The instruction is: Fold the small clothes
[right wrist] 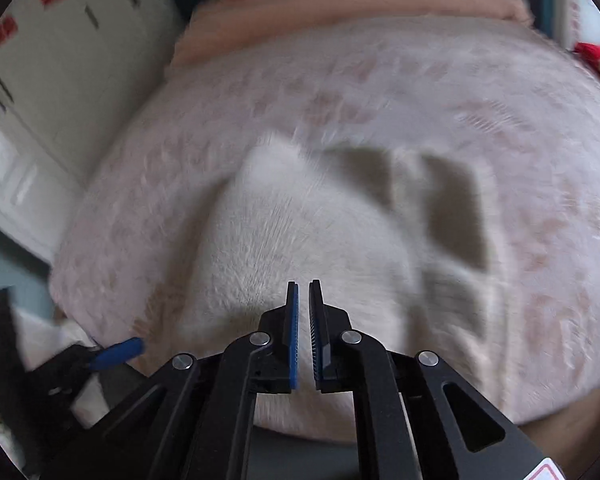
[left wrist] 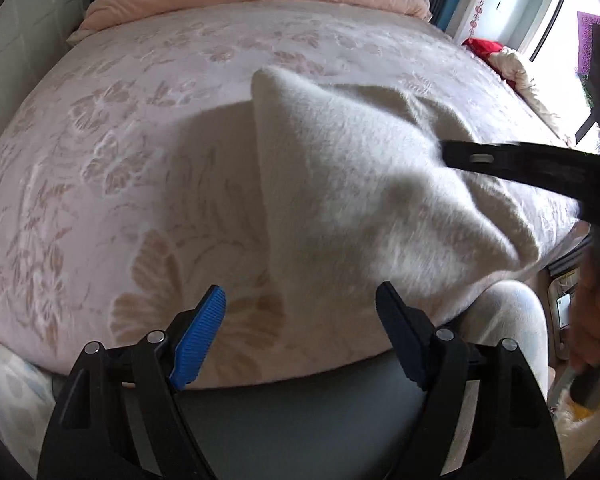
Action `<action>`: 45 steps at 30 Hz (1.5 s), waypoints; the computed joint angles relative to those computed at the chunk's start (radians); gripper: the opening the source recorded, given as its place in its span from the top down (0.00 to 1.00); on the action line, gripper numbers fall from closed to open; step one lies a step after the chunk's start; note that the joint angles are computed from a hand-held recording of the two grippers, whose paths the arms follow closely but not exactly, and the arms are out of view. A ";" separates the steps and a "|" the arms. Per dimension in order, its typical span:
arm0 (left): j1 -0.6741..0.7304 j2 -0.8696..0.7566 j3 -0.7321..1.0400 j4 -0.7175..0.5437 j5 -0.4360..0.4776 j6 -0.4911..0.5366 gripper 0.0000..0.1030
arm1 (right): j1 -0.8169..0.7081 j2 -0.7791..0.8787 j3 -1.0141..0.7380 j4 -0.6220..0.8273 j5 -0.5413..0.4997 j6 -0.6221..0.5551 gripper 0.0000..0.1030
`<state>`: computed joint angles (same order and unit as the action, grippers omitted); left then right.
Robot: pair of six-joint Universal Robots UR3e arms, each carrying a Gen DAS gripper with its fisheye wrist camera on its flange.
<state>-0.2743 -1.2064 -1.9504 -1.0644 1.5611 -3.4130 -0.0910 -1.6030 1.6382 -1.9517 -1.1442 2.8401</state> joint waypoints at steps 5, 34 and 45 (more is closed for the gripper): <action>0.036 0.050 -0.025 -0.034 -0.005 0.023 0.27 | 0.080 0.101 -0.037 -0.042 -0.079 0.060 0.92; -0.048 -0.021 0.060 0.017 0.017 -0.020 0.14 | -0.494 -0.317 0.328 0.241 0.093 -0.206 1.00; 0.095 -0.129 0.030 0.126 -0.199 -0.030 0.09 | -0.599 -0.221 0.256 0.250 0.258 -0.231 0.31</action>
